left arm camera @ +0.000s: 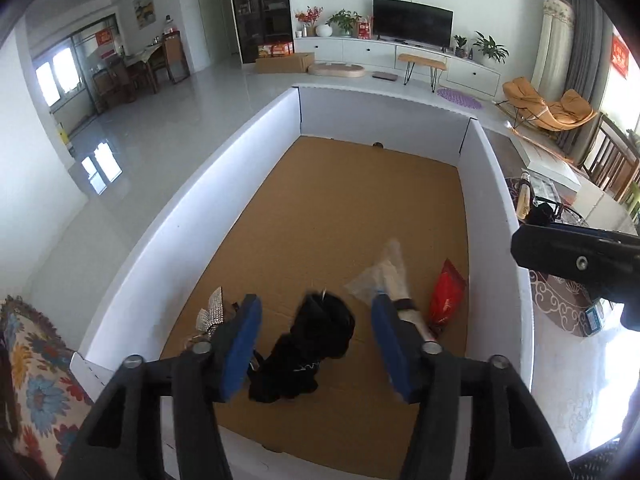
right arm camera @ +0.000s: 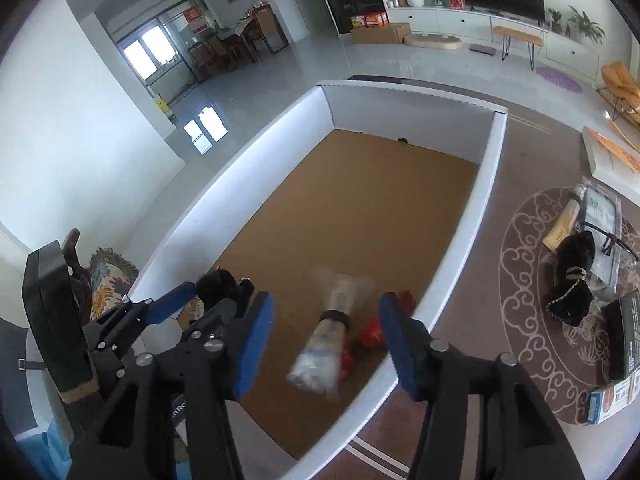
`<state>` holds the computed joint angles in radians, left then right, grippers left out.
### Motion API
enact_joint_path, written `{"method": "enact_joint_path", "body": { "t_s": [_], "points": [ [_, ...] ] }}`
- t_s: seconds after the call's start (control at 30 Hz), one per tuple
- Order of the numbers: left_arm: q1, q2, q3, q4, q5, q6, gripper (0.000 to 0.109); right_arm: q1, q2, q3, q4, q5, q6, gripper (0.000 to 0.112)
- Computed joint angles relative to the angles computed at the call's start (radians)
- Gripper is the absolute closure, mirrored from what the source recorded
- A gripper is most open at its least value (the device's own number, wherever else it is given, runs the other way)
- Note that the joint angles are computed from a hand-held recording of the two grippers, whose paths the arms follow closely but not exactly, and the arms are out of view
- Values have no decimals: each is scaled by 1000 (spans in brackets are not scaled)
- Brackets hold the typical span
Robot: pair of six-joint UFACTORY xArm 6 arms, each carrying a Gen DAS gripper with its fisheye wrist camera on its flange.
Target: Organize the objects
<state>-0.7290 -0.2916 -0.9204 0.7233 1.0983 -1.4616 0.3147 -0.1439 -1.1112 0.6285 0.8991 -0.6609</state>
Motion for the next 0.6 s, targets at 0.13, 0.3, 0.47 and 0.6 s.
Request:
{"method": "enact_joint_path", "body": {
  "t_s": [0.13, 0.3, 0.47, 0.6],
  "points": [
    [-118, 122, -165, 108, 86, -8, 12, -83, -122, 113, -35, -138, -30, 20],
    [-200, 283, -390, 131, 42, 79, 6, -228, -270, 242, -124, -260, -28, 13],
    [-282, 475, -627, 155, 137, 173, 6, -407, -331, 305, -152, -269, -23, 13],
    [-319, 506, -674, 160, 126, 183, 6, -519, -348, 336, -157, -277, -23, 13]
  ]
}}
